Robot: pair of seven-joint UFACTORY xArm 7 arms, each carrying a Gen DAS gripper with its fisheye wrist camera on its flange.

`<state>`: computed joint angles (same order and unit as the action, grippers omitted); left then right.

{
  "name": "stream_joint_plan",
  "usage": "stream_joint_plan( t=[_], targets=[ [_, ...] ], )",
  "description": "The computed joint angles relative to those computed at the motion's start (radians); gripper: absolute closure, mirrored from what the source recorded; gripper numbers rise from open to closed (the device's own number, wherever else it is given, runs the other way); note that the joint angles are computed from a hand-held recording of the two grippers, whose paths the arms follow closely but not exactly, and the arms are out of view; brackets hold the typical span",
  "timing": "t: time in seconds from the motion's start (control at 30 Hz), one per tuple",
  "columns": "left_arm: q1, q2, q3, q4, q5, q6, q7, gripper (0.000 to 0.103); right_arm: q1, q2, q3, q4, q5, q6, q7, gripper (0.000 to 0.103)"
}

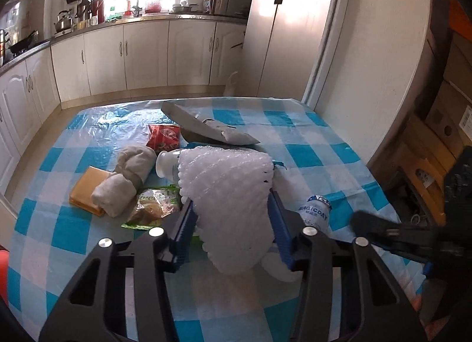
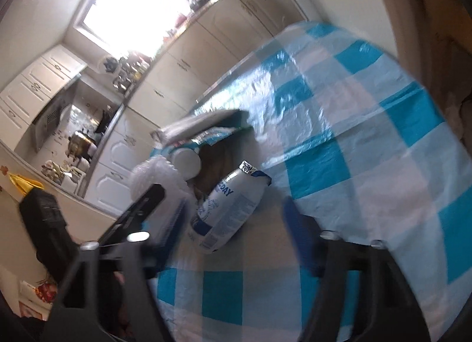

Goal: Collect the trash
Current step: 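Grasp the white foam fruit net with the left tool while the right tool grasps the white bottle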

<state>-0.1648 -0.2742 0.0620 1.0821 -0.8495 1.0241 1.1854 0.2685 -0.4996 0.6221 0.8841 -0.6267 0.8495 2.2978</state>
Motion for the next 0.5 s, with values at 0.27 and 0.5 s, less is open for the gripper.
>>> stream_joint_plan(
  t=[0.27, 0.5],
  targets=[
    [0.022, 0.036, 0.016, 0.056, -0.014, 0.105, -0.018, 0.078, -0.006, 0.048, -0.055, -0.034, 0.014, -0.127, 0.012, 0.038],
    [0.047, 0.059, 0.008, 0.075, -0.017, 0.200, -0.004, 0.077, 0.014, 0.151, -0.086, 0.066, 0.008, -0.034, -0.083, 0.035]
  ],
)
